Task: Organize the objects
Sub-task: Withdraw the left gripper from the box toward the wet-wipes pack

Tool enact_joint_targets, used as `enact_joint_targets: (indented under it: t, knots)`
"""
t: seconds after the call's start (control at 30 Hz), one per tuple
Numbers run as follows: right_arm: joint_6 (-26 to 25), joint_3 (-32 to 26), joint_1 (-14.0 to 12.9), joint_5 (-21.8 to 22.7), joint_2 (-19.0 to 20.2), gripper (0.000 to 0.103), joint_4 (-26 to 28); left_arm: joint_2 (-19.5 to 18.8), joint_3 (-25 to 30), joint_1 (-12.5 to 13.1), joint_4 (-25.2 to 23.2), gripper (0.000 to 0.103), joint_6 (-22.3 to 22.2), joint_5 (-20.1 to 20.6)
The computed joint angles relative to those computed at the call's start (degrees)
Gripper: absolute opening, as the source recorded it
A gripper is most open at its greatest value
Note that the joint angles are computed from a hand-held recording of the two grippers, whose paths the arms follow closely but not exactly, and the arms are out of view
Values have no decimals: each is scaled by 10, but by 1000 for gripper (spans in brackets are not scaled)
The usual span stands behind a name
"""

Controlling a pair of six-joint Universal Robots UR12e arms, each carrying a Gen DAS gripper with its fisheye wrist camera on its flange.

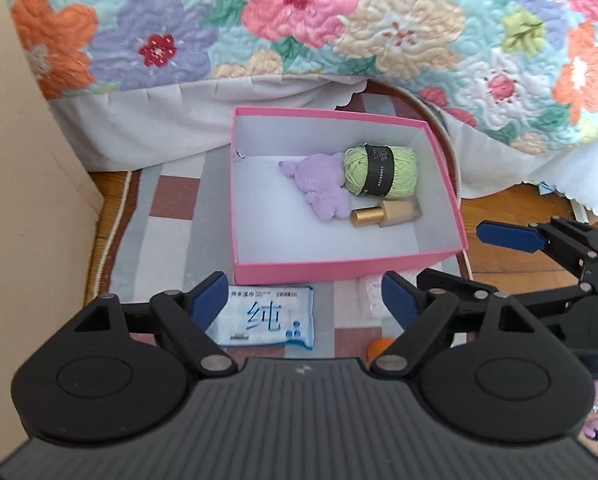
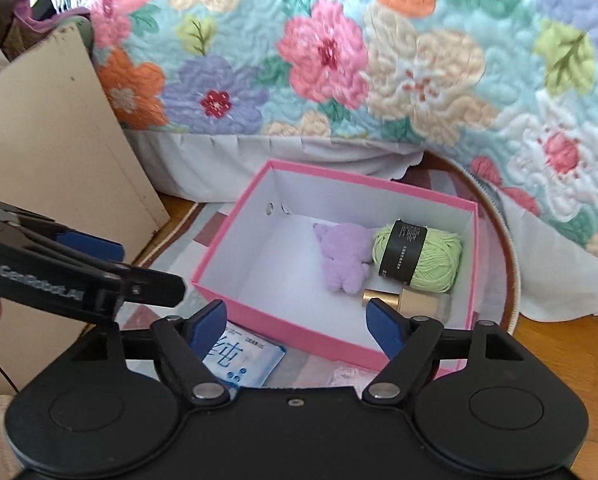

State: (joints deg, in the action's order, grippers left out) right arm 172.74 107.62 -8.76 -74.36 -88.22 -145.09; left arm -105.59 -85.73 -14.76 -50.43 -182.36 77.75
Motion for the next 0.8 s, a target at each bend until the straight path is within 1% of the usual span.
enact_joint_targets:
  t: [0.07, 0.1, 0.17, 0.27, 0.43, 0.57, 0.67, 0.8]
  knots:
    - [-5, 0, -5, 26, -8, 87, 15, 13, -11, 0, 7, 91, 5, 7]
    - [-4, 0, -5, 27, -11, 87, 22, 18, -15, 0, 10, 93, 5, 12]
    - [-3, 0, -2, 18, -18, 87, 34, 29, -23, -1, 7, 95, 5, 21]
    - [-9, 5, 1, 10, -32, 87, 41, 44, -38, 0, 5, 95, 11, 20]
    - [-21, 12, 3, 6, -56, 87, 61, 66, -59, 4, 1, 96, 19, 6]
    - [-32, 14, 7, 2, -74, 87, 91, 82, -74, 11, -2, 96, 19, -9]
    - [-32, 20, 3, 23, -85, 87, 110, 92, -87, 17, -5, 96, 16, -25]
    - [-23, 37, -1, 53, -95, 87, 114, 102, -108, 26, -9, 96, 13, -40]
